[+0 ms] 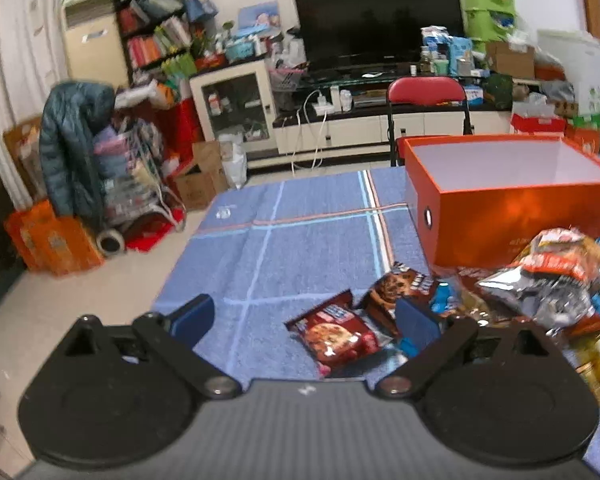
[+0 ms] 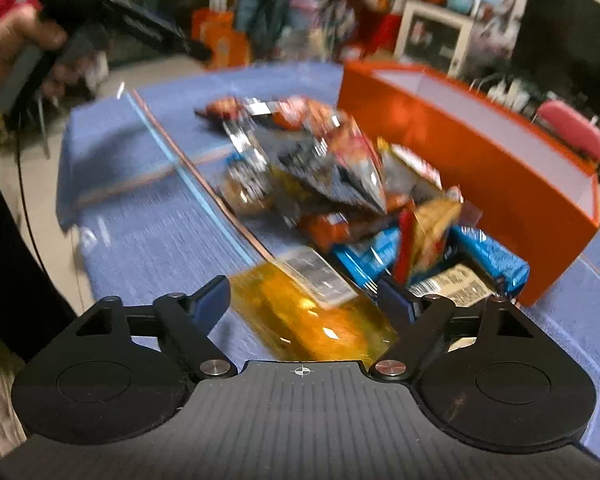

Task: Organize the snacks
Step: 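Grasp the orange barcoded packet with the right gripper while the left grasps a red cookie packet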

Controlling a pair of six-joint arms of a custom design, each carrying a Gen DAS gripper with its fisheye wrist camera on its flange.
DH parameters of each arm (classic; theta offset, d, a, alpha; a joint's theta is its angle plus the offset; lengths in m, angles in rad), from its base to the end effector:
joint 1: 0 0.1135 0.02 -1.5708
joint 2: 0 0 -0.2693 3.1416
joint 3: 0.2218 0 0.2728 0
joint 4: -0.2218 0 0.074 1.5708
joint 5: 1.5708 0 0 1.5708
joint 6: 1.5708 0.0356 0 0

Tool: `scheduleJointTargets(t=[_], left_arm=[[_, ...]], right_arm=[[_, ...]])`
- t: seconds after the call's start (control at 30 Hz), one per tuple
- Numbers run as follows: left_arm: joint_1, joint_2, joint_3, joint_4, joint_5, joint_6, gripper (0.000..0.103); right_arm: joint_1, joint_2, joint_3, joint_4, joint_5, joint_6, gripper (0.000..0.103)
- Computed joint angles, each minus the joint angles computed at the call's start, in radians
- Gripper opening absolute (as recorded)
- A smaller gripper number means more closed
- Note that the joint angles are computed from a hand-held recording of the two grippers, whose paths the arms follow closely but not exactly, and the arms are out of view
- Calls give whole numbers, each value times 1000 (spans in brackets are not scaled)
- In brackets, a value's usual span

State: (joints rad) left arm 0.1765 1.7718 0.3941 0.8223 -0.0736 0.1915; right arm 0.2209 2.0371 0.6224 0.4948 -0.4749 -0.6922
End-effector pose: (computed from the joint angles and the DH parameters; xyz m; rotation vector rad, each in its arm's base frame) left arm 0.2720 0.0512 0.0700 -0.0277 2.1386 0.2950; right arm 0.2948 0.0829 0.0164 -1.2240 2.0511 0.3727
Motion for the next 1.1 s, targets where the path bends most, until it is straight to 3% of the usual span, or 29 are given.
scheduleJointTargets(t=[0.07,0.13,0.2,0.3,0.4,0.43,0.5,0.57,0.67,0.73,0.87,0.97,1.07,1.1], left_arm=[[33,16,13,18,61,52,96],[81,54,42,42,150,128,96],[125,105,64,81,250,229,96],[156,157,124,22,309,366,96],[198,211,183,-51,439,553,96],[219,217,221,-140,513,635,96],[224,235,294,-292,551,720,96],[228,271,390,-436,574,741,96],[220,327,491,-527,555,731,96],[227,368,582,-658,579,750,96],[217,450,724,-812,522,818,96],[230,477,785,-913,584,855,94],[231,483,796,-949,599,848,89],[229,500,835,-996,602,835,83]], right_arm=[[-13,22,77,-136,-22,-68,71],[-13,44,127,-211,-15,-116,46],[-12,52,151,-267,-18,-153,34],[-7,61,171,-309,-13,-153,33],[-9,57,165,-320,-20,-149,34],[-10,61,175,-333,-27,-155,35],[-14,72,190,-353,-41,-155,35],[-20,79,202,-371,-54,-159,35],[-21,84,206,-371,-56,-151,41],[-16,86,209,-375,-54,-155,44],[-13,84,226,-412,-49,-168,46],[-13,88,232,-419,-53,-174,47],[-14,87,221,-390,-50,-152,41],[-12,83,218,-385,-45,-140,32]])
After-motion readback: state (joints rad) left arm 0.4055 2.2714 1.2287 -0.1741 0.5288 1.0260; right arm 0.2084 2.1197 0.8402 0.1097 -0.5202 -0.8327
